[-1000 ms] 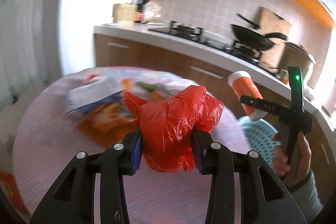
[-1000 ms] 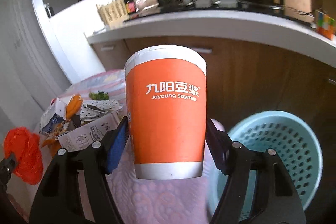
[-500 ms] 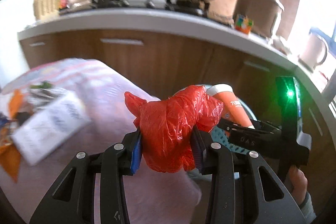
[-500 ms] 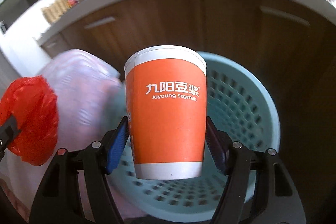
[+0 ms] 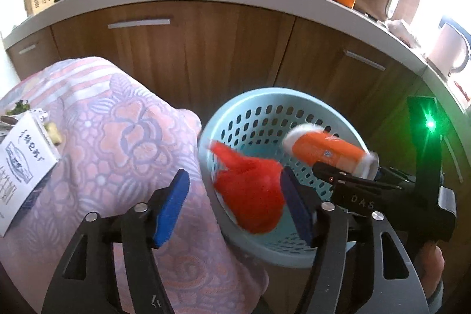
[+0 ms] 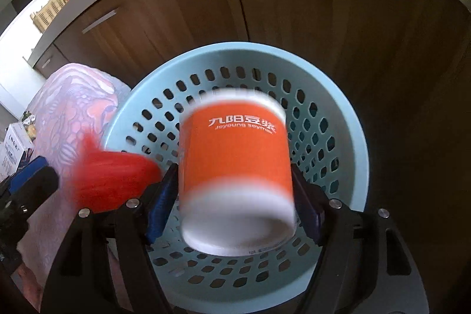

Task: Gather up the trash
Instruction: 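Carry both items over the blue basket and open both tools to drop them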

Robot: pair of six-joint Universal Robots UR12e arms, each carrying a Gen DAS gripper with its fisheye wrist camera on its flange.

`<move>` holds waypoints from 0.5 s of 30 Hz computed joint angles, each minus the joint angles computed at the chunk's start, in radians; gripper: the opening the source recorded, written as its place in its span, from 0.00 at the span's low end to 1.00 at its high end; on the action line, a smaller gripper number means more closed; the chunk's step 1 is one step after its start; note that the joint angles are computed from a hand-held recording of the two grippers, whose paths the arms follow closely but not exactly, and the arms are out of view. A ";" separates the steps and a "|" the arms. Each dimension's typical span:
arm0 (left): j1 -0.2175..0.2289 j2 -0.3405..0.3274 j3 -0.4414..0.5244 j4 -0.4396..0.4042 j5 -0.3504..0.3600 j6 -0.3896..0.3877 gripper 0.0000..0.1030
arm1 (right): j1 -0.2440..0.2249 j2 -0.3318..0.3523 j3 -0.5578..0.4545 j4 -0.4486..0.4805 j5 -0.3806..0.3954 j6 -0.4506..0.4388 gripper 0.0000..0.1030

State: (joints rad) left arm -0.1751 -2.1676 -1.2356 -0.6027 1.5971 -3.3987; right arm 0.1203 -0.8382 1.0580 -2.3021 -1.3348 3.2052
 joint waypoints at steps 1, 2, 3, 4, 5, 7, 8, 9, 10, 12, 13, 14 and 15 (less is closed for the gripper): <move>0.002 0.007 -0.010 0.013 0.001 -0.004 0.63 | 0.000 0.003 -0.005 0.000 0.001 0.002 0.67; 0.003 0.013 -0.016 0.021 0.001 -0.008 0.63 | -0.001 0.003 -0.005 -0.004 0.002 0.003 0.67; 0.005 0.017 -0.019 0.028 -0.001 -0.012 0.64 | 0.000 -0.001 -0.001 -0.011 0.001 0.002 0.67; 0.005 0.019 -0.020 0.034 0.000 -0.017 0.65 | 0.001 -0.003 0.002 -0.019 -0.003 0.000 0.67; 0.005 0.023 -0.025 0.044 0.003 -0.023 0.67 | 0.003 -0.004 0.003 -0.024 -0.008 0.001 0.67; 0.007 0.032 -0.036 0.057 0.010 -0.029 0.67 | 0.002 -0.009 0.008 -0.029 -0.001 0.002 0.67; 0.009 0.043 -0.052 0.071 0.015 -0.034 0.67 | 0.002 -0.011 0.009 -0.033 0.006 0.005 0.67; 0.010 0.052 -0.065 0.082 0.019 -0.039 0.67 | 0.003 -0.016 0.014 -0.041 0.014 0.006 0.67; 0.012 0.064 -0.082 0.097 0.026 -0.045 0.67 | 0.005 -0.018 0.015 -0.046 0.020 0.005 0.67; 0.015 0.086 -0.114 0.130 0.045 -0.062 0.67 | 0.009 -0.030 0.026 -0.074 0.049 -0.003 0.67; 0.018 0.104 -0.141 0.157 0.061 -0.072 0.67 | 0.013 -0.033 0.027 -0.087 0.060 -0.008 0.67; 0.020 0.115 -0.157 0.175 0.074 -0.079 0.67 | 0.018 -0.041 0.036 -0.112 0.074 -0.016 0.67; 0.023 0.129 -0.178 0.195 0.089 -0.088 0.67 | 0.024 -0.049 0.044 -0.139 0.087 -0.025 0.67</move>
State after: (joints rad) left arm -0.1518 -2.0388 -1.4133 -0.4081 1.6858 -3.4862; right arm 0.1445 -0.8870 1.1019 -2.4407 -1.2479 3.1804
